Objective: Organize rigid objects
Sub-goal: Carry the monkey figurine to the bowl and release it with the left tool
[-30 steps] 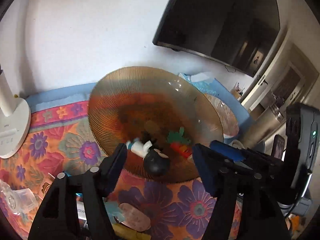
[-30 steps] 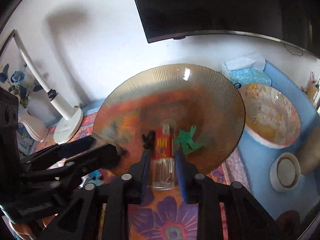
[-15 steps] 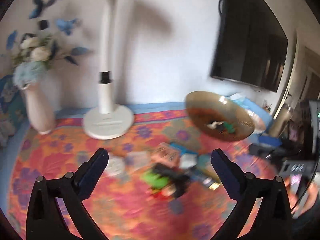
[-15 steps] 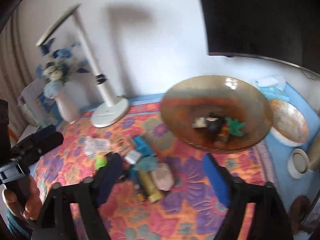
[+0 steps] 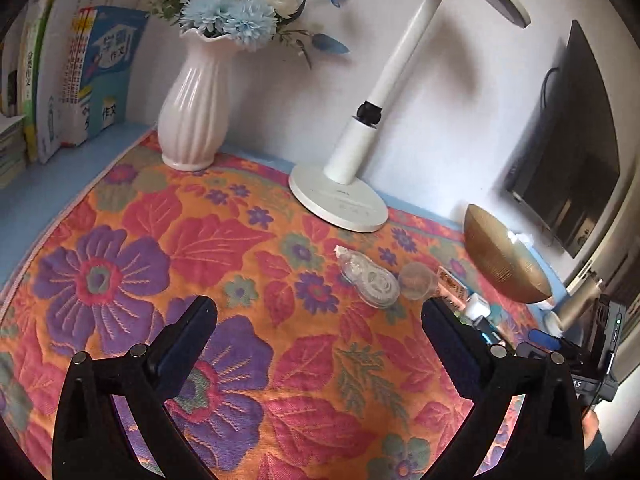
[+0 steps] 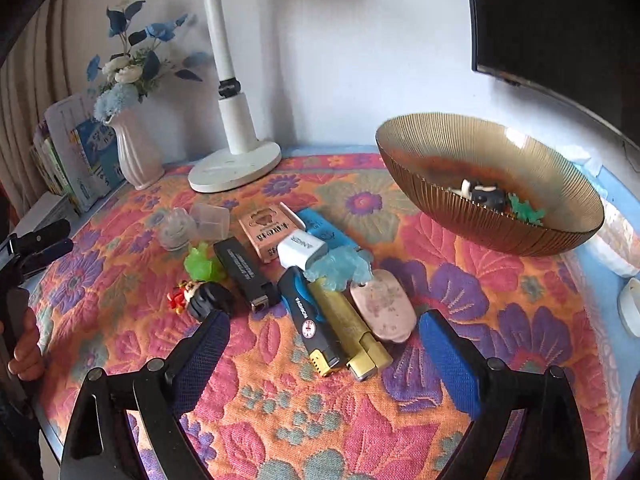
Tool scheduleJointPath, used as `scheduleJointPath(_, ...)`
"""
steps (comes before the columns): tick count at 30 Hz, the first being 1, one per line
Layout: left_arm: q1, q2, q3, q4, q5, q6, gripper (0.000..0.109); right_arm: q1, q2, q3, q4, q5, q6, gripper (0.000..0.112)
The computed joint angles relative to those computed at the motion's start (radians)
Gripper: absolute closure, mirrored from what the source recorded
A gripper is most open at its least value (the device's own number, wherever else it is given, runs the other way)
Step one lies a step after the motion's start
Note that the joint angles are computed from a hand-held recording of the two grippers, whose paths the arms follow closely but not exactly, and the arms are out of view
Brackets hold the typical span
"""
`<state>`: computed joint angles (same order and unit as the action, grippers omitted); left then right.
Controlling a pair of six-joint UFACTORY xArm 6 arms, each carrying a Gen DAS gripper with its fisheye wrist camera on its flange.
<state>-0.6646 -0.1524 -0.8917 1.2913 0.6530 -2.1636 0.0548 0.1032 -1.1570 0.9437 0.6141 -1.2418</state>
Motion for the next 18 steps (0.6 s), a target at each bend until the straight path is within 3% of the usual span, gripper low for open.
scheduleJointPath(5, -0.007, 0.028, -0.030, -0.043, 0.019, 0.073, 0.007, -0.015, 0.070, -0.072, -0.132, 0.059, 0.180, 0.017)
scheduleJointPath(13, -0.011, 0.049, -0.053, -0.125, 0.047, 0.157, 0.007, -0.026, 0.074, -0.079, -0.116, 0.072, 0.186, 0.017)
scheduleJointPath(18, -0.041, 0.139, -0.170, -0.313, 0.117, 0.360, 0.007, -0.034, 0.041, -0.051, -0.033, 0.076, 0.091, 0.017)
